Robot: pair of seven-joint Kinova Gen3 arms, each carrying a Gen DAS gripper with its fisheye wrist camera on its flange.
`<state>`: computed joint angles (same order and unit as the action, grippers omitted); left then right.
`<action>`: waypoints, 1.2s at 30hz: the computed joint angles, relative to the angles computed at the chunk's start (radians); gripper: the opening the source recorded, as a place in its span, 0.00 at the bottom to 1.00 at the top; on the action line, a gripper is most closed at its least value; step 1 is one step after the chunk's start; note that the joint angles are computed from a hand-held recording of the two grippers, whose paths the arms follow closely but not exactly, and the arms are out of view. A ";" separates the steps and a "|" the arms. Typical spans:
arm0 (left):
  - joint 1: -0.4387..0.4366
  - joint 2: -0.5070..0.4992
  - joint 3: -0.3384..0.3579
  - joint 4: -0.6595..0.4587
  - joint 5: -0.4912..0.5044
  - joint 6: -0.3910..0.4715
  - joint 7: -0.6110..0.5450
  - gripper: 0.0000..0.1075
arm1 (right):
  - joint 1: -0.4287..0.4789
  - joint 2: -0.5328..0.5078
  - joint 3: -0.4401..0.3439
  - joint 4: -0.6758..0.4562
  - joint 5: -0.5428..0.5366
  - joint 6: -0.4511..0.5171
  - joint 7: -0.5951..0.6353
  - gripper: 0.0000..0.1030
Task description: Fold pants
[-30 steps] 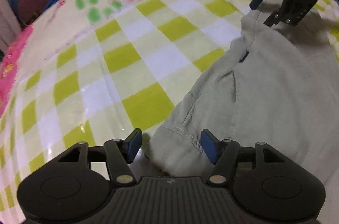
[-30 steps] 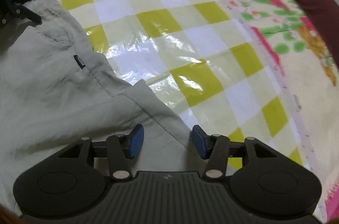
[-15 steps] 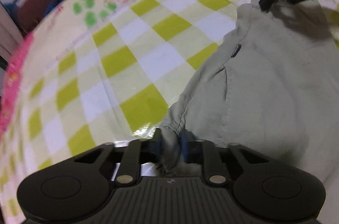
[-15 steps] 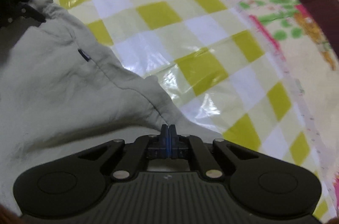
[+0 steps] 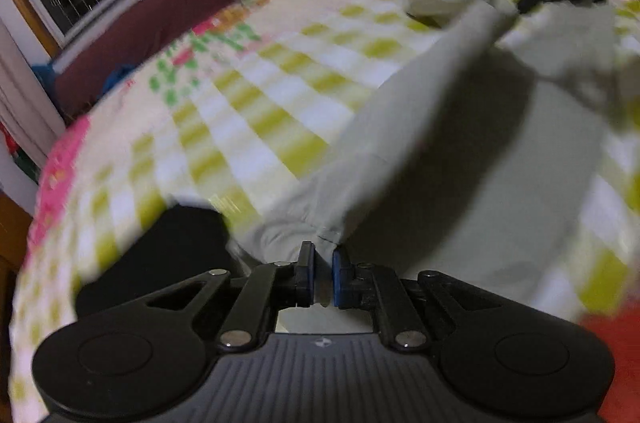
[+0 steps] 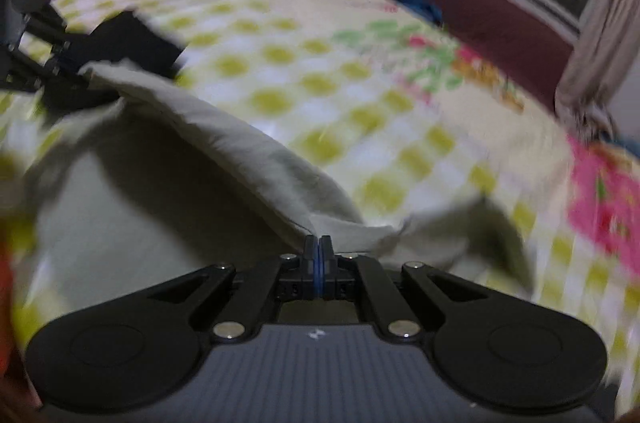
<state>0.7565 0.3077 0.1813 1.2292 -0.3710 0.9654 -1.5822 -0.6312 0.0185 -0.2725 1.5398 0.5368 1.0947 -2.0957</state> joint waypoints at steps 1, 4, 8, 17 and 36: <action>0.022 -0.013 -0.005 0.045 -0.020 -0.010 0.030 0.23 | -0.029 0.000 -0.006 0.032 0.003 0.024 -0.041 0.01; 0.062 -0.028 -0.002 0.128 -0.070 -0.028 0.110 0.23 | -0.158 0.036 0.010 0.103 0.052 0.086 -0.156 0.01; 0.089 -0.020 0.005 0.153 -0.129 -0.040 0.182 0.23 | -0.308 0.064 0.076 0.131 0.142 0.115 -0.188 0.06; 0.055 -0.034 0.023 0.172 -0.095 -0.059 0.182 0.23 | -0.138 0.150 -0.088 0.111 0.334 0.120 0.132 0.32; 0.040 -0.100 0.022 0.217 -0.103 -0.069 0.248 0.23 | 0.017 0.166 -0.274 -0.062 0.253 0.276 0.271 0.03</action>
